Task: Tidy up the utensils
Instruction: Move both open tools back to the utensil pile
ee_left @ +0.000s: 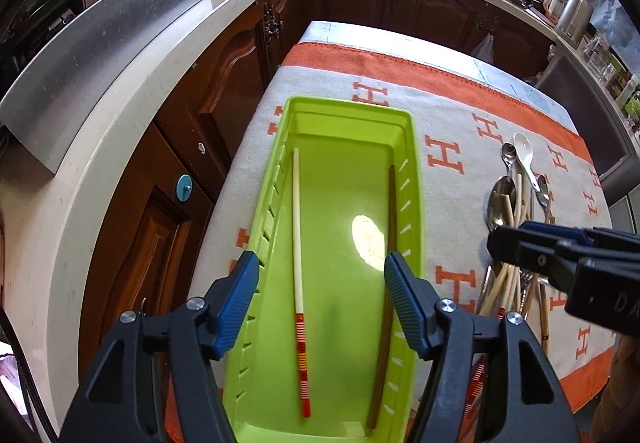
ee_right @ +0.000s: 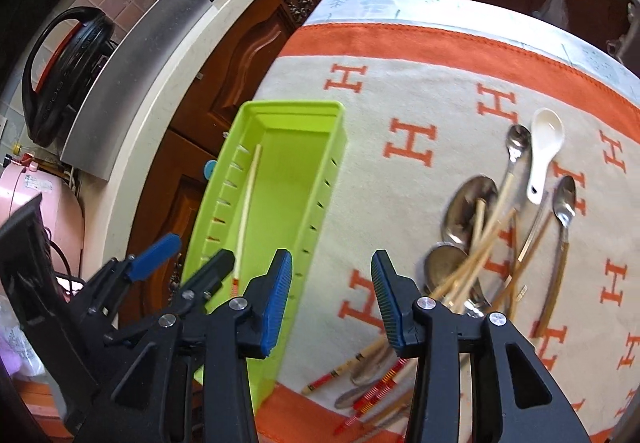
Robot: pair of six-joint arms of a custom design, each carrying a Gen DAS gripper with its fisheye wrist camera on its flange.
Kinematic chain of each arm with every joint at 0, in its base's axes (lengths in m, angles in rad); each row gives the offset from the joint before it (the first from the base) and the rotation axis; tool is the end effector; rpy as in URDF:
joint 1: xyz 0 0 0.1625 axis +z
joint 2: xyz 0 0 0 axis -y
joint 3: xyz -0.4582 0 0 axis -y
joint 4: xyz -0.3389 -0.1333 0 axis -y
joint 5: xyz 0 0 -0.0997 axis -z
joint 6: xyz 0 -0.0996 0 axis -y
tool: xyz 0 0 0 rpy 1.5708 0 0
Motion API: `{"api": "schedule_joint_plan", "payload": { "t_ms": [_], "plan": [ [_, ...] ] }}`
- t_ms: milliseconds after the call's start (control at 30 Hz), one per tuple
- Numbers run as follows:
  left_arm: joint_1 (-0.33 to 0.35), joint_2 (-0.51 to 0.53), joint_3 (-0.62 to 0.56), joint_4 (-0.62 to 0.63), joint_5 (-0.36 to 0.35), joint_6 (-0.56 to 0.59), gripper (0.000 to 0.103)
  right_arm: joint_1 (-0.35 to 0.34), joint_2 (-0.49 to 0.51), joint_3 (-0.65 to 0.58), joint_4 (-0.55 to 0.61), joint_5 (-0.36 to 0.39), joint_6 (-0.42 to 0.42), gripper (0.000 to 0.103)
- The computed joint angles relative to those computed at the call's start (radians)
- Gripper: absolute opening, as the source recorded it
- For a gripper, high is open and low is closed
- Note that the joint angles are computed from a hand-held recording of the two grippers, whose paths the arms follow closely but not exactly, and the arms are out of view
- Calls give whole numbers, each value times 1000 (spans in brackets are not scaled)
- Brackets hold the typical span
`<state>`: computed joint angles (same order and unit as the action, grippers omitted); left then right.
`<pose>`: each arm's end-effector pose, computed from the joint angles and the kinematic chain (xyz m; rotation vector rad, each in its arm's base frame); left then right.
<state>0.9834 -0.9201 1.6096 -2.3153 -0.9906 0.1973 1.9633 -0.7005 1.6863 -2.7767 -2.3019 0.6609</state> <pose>-0.2000 -0.6395 0.2338 0.9647 2.3867 -0.2184 0.3107 -0.5759 0.1247 -0.4428 -2.4832 0.7256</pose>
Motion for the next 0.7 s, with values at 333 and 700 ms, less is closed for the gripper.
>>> {"api": "schedule_joint_plan", "payload": {
  "t_ms": [333,700],
  "plan": [
    [-35,-18,54,5,2,6,64,22,-76,217,-95,-35,83,42],
    [-67,-30,99,16,-28,10,64,49,-127,393,-192,-87,229,42]
  ]
}}
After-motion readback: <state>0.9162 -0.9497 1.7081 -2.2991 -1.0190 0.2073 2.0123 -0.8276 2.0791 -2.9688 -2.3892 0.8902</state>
